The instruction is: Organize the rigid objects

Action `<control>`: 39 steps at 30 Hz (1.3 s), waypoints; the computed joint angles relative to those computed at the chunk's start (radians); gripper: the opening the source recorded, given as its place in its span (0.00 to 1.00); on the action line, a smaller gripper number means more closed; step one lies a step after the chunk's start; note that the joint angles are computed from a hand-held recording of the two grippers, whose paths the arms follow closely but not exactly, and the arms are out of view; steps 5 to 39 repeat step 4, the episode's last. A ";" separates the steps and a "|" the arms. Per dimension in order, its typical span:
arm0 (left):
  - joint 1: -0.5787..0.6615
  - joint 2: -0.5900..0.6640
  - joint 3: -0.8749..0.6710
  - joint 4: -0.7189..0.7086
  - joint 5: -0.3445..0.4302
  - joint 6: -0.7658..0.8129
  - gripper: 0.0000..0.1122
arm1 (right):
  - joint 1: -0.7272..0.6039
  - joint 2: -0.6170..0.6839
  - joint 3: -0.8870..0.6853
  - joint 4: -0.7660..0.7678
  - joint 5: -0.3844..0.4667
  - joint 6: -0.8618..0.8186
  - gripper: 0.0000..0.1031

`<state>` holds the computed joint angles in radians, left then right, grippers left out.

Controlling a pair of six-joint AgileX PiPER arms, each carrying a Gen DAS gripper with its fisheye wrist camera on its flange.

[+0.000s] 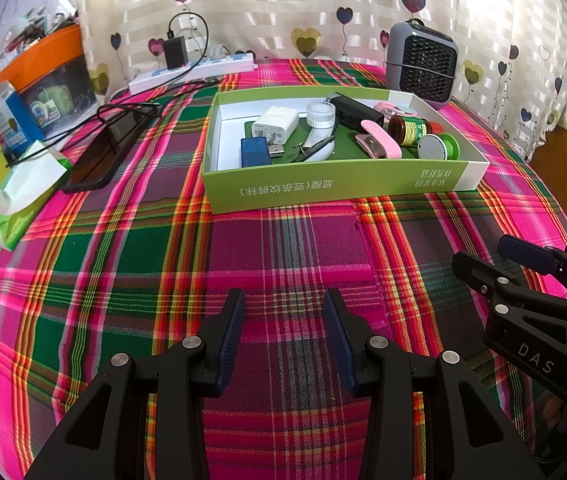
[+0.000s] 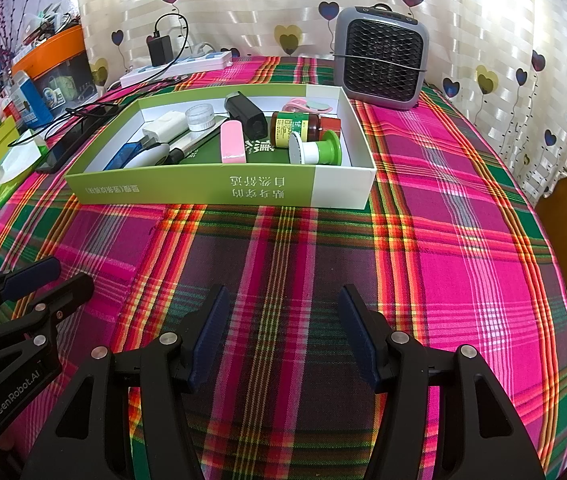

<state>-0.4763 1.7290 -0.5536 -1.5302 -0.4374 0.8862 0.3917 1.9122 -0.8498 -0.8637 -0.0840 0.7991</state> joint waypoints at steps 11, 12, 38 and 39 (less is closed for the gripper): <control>-0.002 0.001 -0.001 -0.003 -0.001 0.002 0.35 | 0.003 0.000 -0.002 0.000 0.003 0.003 0.57; -0.002 0.001 -0.001 -0.003 -0.001 0.002 0.35 | 0.003 0.000 -0.002 0.000 0.003 0.003 0.57; -0.002 0.001 -0.001 -0.003 -0.001 0.002 0.35 | 0.003 0.000 -0.002 0.000 0.003 0.003 0.57; -0.002 0.001 -0.001 -0.003 -0.001 0.002 0.35 | 0.003 0.000 -0.002 0.000 0.003 0.003 0.57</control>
